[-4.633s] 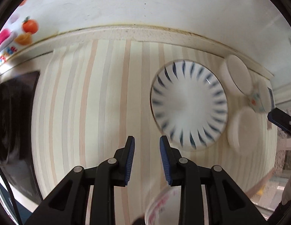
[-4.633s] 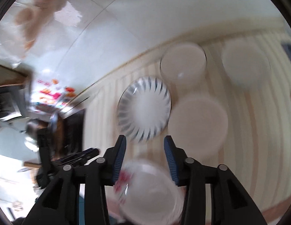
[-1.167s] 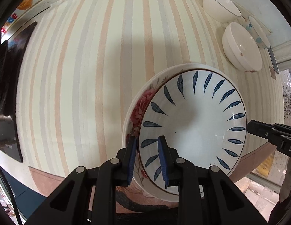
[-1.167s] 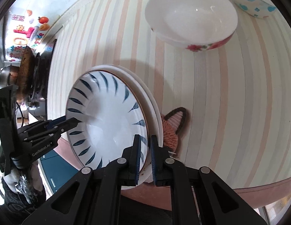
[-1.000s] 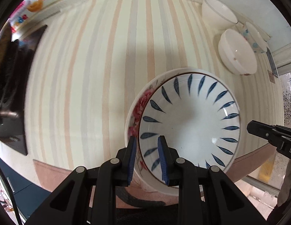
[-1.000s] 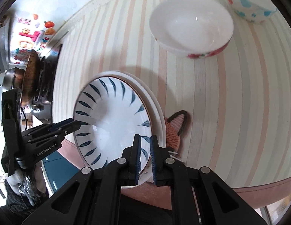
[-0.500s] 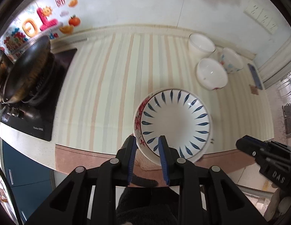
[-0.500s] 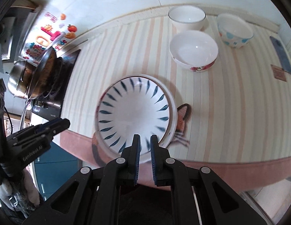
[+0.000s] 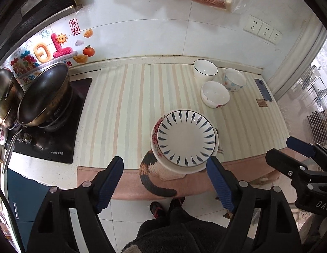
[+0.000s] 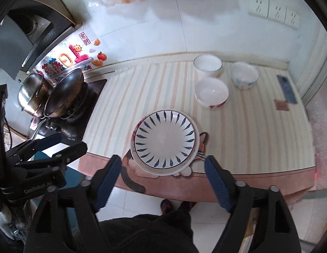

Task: Organize plates and bowls
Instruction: 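Lower the plate stack onto the cloth and open both grippers, then move both grippers to the plain white bowl and close on its rim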

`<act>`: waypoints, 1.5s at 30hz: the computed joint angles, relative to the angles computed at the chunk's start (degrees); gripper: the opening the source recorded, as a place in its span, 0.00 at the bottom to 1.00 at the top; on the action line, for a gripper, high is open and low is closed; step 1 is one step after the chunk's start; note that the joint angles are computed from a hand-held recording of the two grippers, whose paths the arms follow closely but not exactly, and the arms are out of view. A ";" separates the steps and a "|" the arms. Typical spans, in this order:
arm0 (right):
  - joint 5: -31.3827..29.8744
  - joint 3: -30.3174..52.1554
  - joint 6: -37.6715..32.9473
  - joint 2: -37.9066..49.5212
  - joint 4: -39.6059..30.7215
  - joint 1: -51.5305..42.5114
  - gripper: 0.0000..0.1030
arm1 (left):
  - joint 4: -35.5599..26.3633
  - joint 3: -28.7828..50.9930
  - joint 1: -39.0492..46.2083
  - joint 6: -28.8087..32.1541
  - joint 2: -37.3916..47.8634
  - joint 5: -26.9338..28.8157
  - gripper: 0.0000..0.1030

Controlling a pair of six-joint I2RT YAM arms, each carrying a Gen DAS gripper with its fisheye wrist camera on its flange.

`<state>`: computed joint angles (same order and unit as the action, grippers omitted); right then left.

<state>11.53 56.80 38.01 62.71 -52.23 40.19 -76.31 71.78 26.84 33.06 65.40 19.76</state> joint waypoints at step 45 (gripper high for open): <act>-35.68 31.03 -37.62 62.88 15.28 -52.50 0.80 | 25.75 28.13 -38.89 -42.16 59.06 -12.15 0.36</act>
<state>-24.15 87.83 0.39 125.58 -36.96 -12.31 -50.56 99.90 -12.05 -9.10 124.46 7.61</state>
